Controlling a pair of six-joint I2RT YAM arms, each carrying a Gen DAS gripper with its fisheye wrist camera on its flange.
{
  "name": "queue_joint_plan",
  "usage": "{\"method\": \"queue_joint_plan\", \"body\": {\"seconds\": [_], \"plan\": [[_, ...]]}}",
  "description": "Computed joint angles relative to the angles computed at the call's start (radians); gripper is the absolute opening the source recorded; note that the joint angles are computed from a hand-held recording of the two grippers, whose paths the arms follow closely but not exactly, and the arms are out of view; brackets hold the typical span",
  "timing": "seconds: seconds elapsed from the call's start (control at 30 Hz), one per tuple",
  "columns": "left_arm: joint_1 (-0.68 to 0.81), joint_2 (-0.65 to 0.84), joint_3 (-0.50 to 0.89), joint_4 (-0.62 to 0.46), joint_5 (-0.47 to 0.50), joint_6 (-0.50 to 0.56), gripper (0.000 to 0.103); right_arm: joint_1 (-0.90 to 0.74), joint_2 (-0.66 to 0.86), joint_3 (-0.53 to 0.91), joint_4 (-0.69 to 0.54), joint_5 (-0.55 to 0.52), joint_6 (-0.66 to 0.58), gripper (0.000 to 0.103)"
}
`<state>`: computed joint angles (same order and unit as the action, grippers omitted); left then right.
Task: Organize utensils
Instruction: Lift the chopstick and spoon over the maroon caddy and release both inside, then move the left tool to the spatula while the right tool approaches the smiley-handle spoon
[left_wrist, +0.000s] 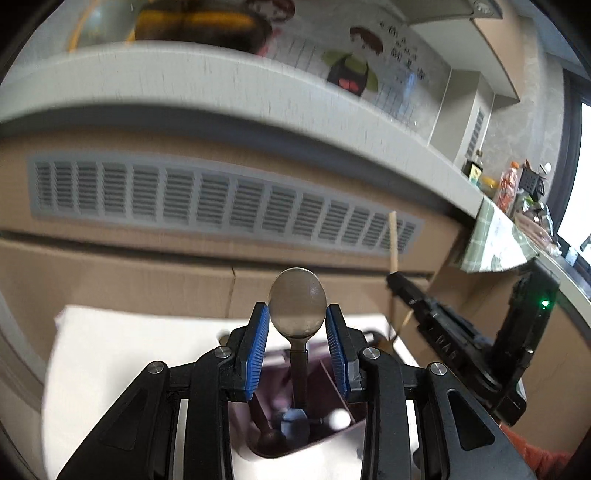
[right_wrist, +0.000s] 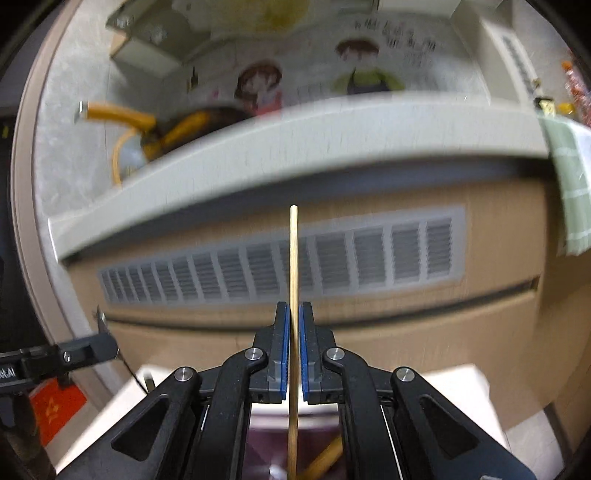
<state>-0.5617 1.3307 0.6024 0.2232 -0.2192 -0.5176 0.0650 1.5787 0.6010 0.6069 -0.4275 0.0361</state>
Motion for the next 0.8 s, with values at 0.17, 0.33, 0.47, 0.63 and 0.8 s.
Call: {"method": "queue_joint_plan", "body": {"seconds": [0.17,0.33,0.47,0.63,0.8], "plan": [[-0.021,0.064,-0.011,0.019,0.053,-0.023,0.034,-0.073,-0.034,0.003,-0.202,-0.146,-0.129,0.022],[-0.127,-0.062,-0.082,-0.024,-0.094,-0.037,0.037,-0.176,-0.248,-0.128,-0.279,-0.156,-0.24,0.023],[-0.236,-0.202,-0.174,-0.113,-0.189,-0.094,0.038,-0.308,-0.367,-0.13,-0.587,-0.269,-0.413,0.023],[-0.435,-0.227,-0.28,-0.173,-0.203,-0.18,0.038,-0.52,-0.409,-0.173,-0.92,-0.357,-0.706,0.022],[-0.672,-0.023,-0.337,-0.107,-0.154,-0.299,0.038,-0.762,-0.313,-0.214,-1.104,-0.362,-1.016,0.022]]}}
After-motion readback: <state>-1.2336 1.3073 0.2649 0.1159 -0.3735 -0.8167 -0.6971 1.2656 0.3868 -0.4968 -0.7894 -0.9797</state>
